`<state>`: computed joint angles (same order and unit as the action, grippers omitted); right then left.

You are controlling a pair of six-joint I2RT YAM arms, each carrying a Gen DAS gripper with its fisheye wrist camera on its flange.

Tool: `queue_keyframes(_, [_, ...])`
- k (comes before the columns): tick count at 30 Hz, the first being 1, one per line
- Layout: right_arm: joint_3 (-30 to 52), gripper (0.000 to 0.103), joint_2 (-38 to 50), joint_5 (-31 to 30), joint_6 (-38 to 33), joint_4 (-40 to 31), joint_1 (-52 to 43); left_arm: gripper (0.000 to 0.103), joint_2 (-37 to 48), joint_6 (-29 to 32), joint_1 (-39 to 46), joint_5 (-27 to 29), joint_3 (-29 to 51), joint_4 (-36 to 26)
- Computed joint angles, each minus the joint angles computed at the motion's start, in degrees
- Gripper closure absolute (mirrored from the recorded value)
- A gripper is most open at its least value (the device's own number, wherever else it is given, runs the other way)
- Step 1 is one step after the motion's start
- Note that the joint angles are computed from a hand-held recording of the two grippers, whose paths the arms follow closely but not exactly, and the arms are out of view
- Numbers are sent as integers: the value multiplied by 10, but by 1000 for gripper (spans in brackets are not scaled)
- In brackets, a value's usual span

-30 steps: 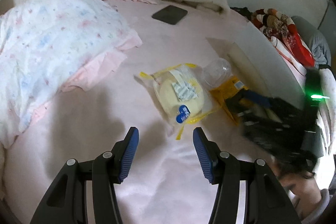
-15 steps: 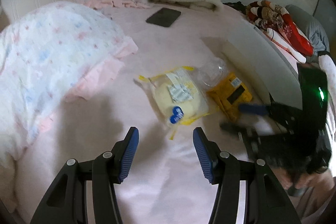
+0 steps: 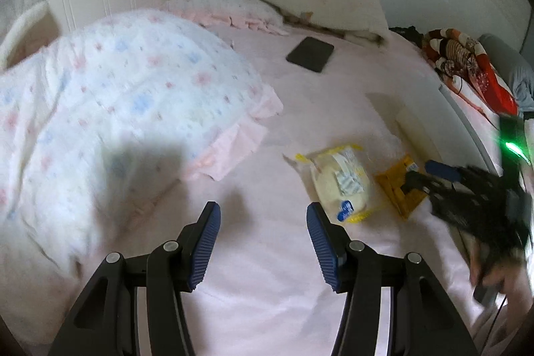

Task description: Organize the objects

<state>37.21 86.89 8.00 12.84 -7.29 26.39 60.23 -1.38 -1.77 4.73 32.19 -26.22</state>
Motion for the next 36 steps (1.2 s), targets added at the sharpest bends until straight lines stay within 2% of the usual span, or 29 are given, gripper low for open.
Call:
queue_keyframes(3, [86, 59, 105, 11, 8, -35, -16, 51, -16, 16, 37, 15, -1, 0])
queue_keyframes(7, [82, 59, 133, -28, 65, 13, -48, 51, -14, 26, 111, 80, 12, -14])
queue_keyframes(9, [68, 59, 118, -51, 104, 11, -57, 51, -12, 21, 133, 96, 14, -13])
queue_keyframes(12, [54, 59, 83, -96, 113, -38, -55, 51, -2, 7, 160, 134, 18, -21])
queue_keyframes(15, [-1, 59, 24, -82, 107, -54, -26, 51, -5, -2, 152, 163, 17, -34])
queue_keyframes(18, [-91, 59, -68, -95, 136, -41, -3, 51, -35, -16, 103, 140, 1, -32])
queue_keyframes(20, [-121, 59, -117, -84, 144, -65, 12, 51, -48, -25, 66, 117, -9, -35])
queue_keyframes(21, [-131, 47, -113, -112, 140, -79, 5, 51, -48, -27, 53, 110, -11, -36])
queue_keyframes(23, [-185, 41, -141, -181, 122, -31, -24, 51, -48, -36, 19, 87, -19, -34])
queue_keyframes(26, [-225, 44, -207, -141, 107, -22, 12, 51, -45, -48, -13, 63, -26, -30])
queue_keyframes(30, [-202, 45, -182, -62, 128, -27, 98, 51, -35, -52, -38, 42, -33, -22])
queue_keyframes(33, [-203, 45, -184, -49, 151, -18, 126, 51, -18, -52, -55, 16, -34, -9])
queue_keyframes(35, [-200, 45, -205, -38, 150, -44, 130, 51, -10, -51, -59, 11, -33, -4])
queue_keyframes(36, [-192, 47, -208, -38, 127, -52, 113, 51, -7, -50, -61, 8, -33, 0])
